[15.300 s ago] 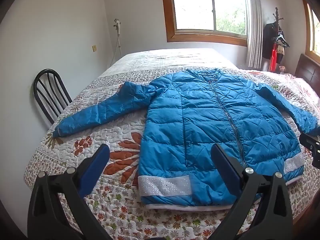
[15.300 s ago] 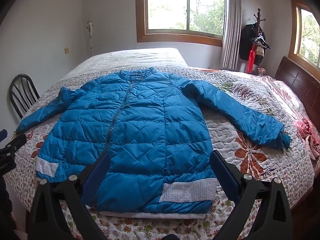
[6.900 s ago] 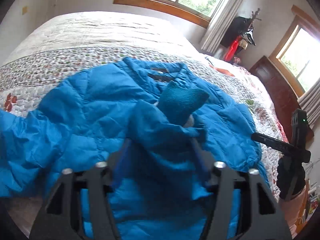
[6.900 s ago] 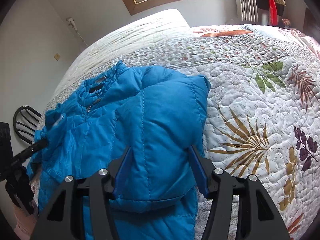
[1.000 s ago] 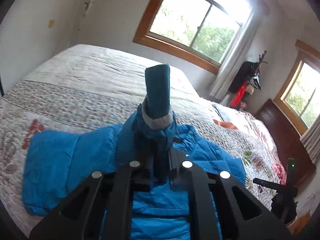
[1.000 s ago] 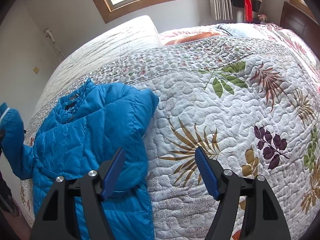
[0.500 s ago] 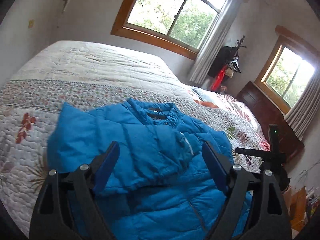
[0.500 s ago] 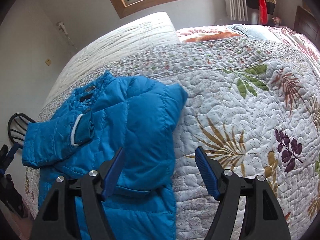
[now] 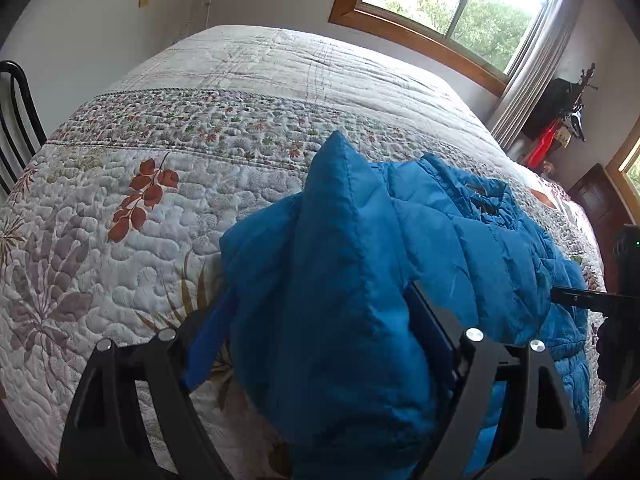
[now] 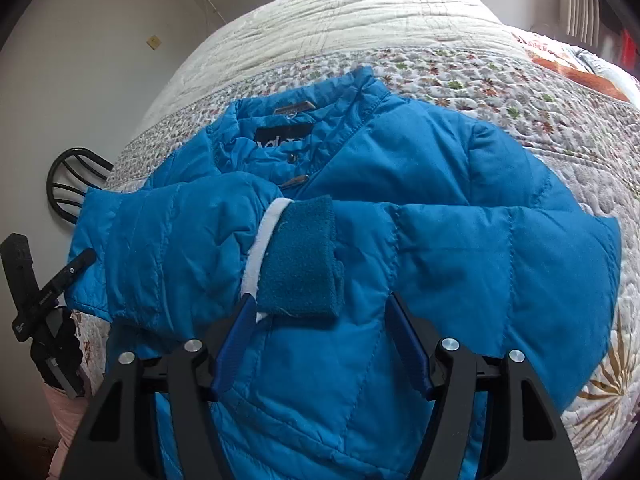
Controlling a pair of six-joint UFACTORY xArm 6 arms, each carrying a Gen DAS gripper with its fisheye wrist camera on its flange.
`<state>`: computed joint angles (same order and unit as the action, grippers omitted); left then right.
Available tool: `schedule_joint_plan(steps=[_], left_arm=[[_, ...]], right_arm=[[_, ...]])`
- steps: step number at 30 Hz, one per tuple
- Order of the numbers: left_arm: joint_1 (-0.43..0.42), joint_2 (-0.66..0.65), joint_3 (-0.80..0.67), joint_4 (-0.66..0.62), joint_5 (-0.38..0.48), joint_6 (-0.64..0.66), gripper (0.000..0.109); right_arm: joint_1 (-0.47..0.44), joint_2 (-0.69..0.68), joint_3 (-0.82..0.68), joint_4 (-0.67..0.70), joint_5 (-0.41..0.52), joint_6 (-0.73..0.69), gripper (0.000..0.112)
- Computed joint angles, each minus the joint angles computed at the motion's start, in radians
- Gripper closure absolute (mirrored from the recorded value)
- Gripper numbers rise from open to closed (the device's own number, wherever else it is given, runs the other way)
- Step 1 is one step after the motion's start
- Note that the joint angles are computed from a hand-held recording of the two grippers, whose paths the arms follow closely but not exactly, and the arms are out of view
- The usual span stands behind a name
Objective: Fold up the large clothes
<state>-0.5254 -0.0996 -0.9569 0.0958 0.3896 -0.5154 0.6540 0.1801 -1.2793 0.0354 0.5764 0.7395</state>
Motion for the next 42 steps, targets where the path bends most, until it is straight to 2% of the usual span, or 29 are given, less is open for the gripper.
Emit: schedule_joint_plan(steps=[3,4,6,8,11,14,17,21,24,26,28,32,34,37,40,42], left_arm=[[-0.004,0.004,0.002,-0.009,0.002,0.006,0.025],[-0.006,0.002,0.003,-0.005,0.004,0.002,0.025],[-0.006,-0.008,0.011,-0.006,-0.007,0.000,0.025],[-0.011,-0.018,0.017,-0.027,-0.021,0.022,0.025],[-0.029,-0.002,-0.003,-0.033,-0.005,0.036,0.023],[-0.044,0.021,-0.022,0.051,0.001,-0.034,0.024],[-0.058,0.038,-0.035,0.118,0.003,-0.074,0.024],[-0.079,0.096,-0.080,0.228,0.058,-0.131,0.024],[-0.071,0.118,-0.077,0.178,0.043,-0.093,0.022],[-0.071,0.112,-0.077,0.186,0.049,-0.100,0.022],[-0.078,0.093,-0.080,0.219,0.074,-0.140,0.024],[-0.111,0.012,-0.057,0.298,0.049,-0.218,0.024],[-0.144,0.002,-0.078,0.325,0.055,-0.232,0.024],[-0.186,0.043,-0.130,0.248,0.054,-0.176,0.024],[-0.213,0.125,-0.197,0.259,0.102,-0.183,0.024],[-0.216,0.174,-0.223,0.219,0.125,-0.158,0.024]], right_arm=[[-0.006,0.028,-0.019,0.053,-0.024,-0.050,0.090],[-0.006,0.021,-0.006,0.067,-0.041,-0.055,0.097],[-0.004,-0.014,0.036,0.065,-0.079,-0.050,0.099],[-0.005,-0.070,0.083,-0.019,-0.083,0.027,0.100],[-0.015,-0.176,0.160,-0.202,-0.025,0.216,0.100],[-0.021,-0.284,0.258,-0.327,0.003,0.353,0.100],[-0.032,-0.349,0.335,-0.350,0.002,0.392,0.100],[-0.034,-0.313,0.344,-0.297,0.024,0.350,0.100],[-0.046,-0.293,0.357,-0.257,-0.017,0.330,0.100],[-0.044,-0.291,0.348,-0.259,-0.008,0.338,0.100],[-0.039,-0.321,0.355,-0.299,0.003,0.401,0.094],[0.031,-0.380,0.293,-0.535,0.138,0.567,0.086],[0.055,-0.356,0.244,-0.541,0.128,0.535,0.086],[0.076,-0.249,0.139,-0.453,0.118,0.407,0.086],[0.093,-0.135,0.034,-0.418,0.200,0.358,0.086],[0.097,-0.086,0.003,-0.398,0.230,0.339,0.086]])
